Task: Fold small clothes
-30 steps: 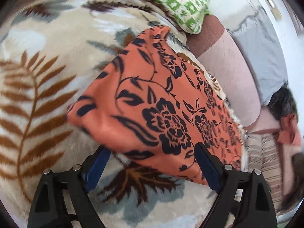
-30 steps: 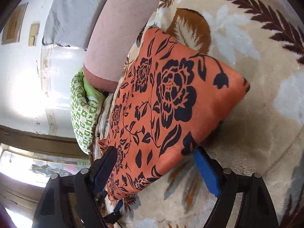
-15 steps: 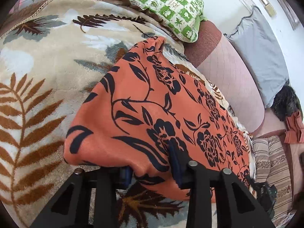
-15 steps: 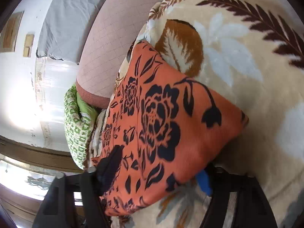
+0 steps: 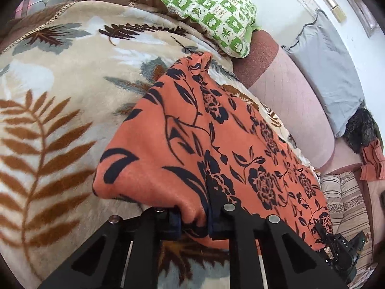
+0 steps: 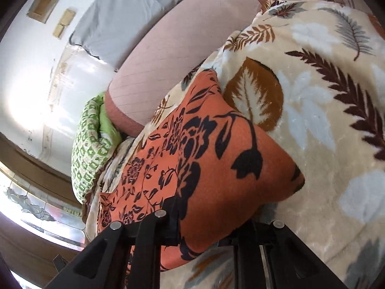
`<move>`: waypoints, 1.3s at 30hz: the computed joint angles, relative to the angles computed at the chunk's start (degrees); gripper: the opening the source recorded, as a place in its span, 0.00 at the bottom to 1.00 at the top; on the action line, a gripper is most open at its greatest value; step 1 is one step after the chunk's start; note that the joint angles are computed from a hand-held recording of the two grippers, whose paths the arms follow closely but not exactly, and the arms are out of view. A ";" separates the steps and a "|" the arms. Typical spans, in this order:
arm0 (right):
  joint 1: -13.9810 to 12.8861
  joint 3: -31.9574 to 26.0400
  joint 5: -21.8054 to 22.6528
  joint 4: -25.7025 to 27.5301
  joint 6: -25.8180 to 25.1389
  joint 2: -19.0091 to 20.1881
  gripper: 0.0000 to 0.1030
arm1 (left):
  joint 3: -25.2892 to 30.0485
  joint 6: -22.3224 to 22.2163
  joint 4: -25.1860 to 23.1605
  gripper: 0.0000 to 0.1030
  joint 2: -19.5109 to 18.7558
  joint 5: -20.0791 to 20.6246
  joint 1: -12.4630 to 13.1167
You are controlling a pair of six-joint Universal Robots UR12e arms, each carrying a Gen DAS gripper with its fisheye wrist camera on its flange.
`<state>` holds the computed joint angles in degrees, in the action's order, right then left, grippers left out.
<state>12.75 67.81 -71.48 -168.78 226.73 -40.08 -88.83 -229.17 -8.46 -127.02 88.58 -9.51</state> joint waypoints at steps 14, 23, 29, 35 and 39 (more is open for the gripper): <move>-0.86 10.59 1.86 5.54 -0.27 -7.03 0.23 | -5.75 -0.22 -2.43 0.38 3.77 -2.04 -0.75; -1.88 17.18 6.15 0.61 5.18 -11.03 0.56 | -5.66 -2.91 2.50 0.25 2.61 -2.87 -0.40; 0.83 13.62 6.60 0.63 -8.26 -10.63 0.31 | -5.03 -2.10 2.41 0.21 2.28 -2.35 -0.47; 4.17 3.22 7.90 7.87 -15.63 -4.77 0.23 | -5.55 -4.56 4.87 0.30 1.42 -5.96 0.43; 5.60 -1.23 5.76 12.16 -18.41 -1.96 0.23 | -5.01 -0.39 2.82 0.27 1.69 -3.86 -0.14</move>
